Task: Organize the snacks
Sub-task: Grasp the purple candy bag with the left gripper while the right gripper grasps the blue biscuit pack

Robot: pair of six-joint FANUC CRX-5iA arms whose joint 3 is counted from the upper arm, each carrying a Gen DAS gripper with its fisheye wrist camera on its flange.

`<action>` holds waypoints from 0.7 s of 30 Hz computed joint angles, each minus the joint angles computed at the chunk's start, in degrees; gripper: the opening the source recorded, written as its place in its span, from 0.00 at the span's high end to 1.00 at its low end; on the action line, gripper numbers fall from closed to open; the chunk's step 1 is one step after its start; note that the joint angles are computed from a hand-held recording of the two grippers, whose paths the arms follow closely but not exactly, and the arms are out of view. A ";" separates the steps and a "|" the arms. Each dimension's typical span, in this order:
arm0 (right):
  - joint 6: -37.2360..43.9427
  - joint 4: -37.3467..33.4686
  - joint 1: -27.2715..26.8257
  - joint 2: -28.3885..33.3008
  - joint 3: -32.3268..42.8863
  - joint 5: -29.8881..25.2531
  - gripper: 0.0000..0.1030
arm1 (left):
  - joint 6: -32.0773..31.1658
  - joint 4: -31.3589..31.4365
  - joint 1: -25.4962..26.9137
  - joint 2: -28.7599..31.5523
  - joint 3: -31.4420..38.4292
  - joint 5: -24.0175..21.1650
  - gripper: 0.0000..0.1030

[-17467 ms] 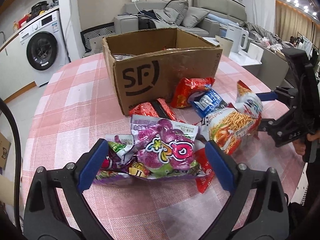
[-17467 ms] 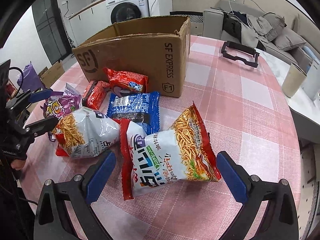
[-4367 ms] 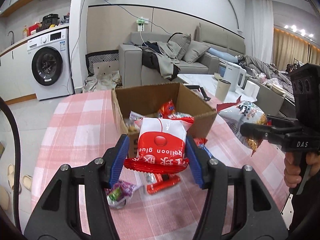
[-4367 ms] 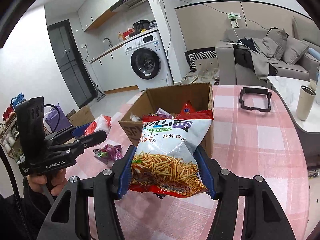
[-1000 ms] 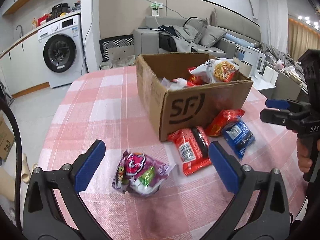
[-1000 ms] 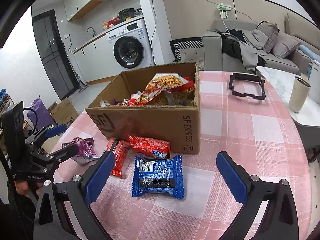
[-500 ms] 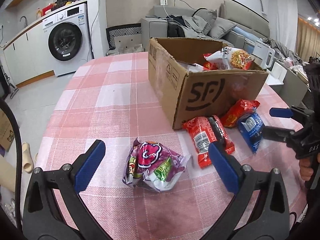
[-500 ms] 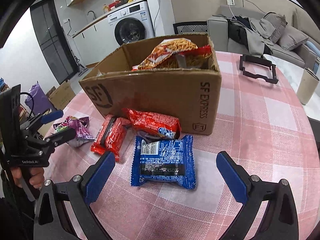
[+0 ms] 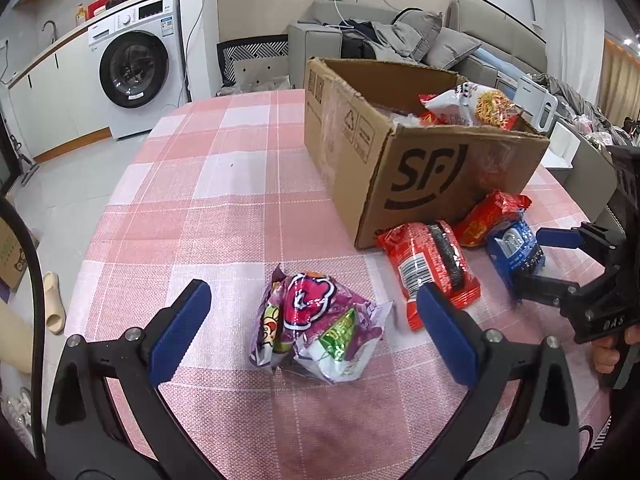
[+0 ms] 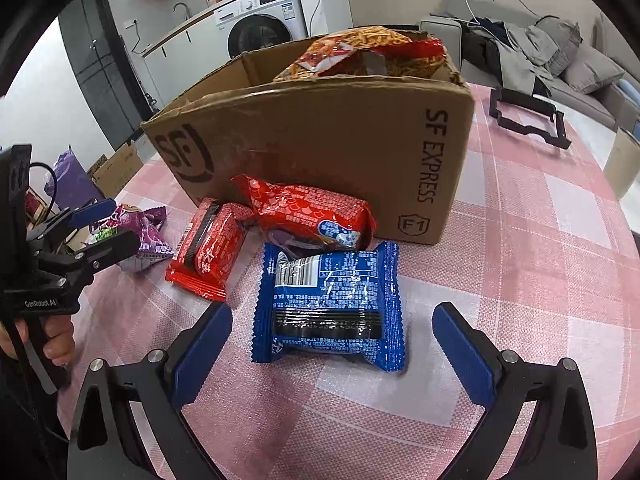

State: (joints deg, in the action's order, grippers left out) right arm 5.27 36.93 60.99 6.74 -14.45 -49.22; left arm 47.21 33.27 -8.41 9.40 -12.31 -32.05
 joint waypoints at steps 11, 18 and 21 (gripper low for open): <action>2.84 -1.86 -0.34 0.75 0.84 0.99 0.13 | 0.95 -1.05 0.24 1.61 1.17 -1.07 0.05; 2.88 -1.22 0.33 1.23 1.07 0.35 0.17 | 1.70 -1.09 0.44 1.76 1.17 -1.38 0.15; 2.73 -0.87 0.43 1.56 1.25 -0.03 0.21 | 0.33 0.87 0.74 2.23 1.05 -2.29 0.22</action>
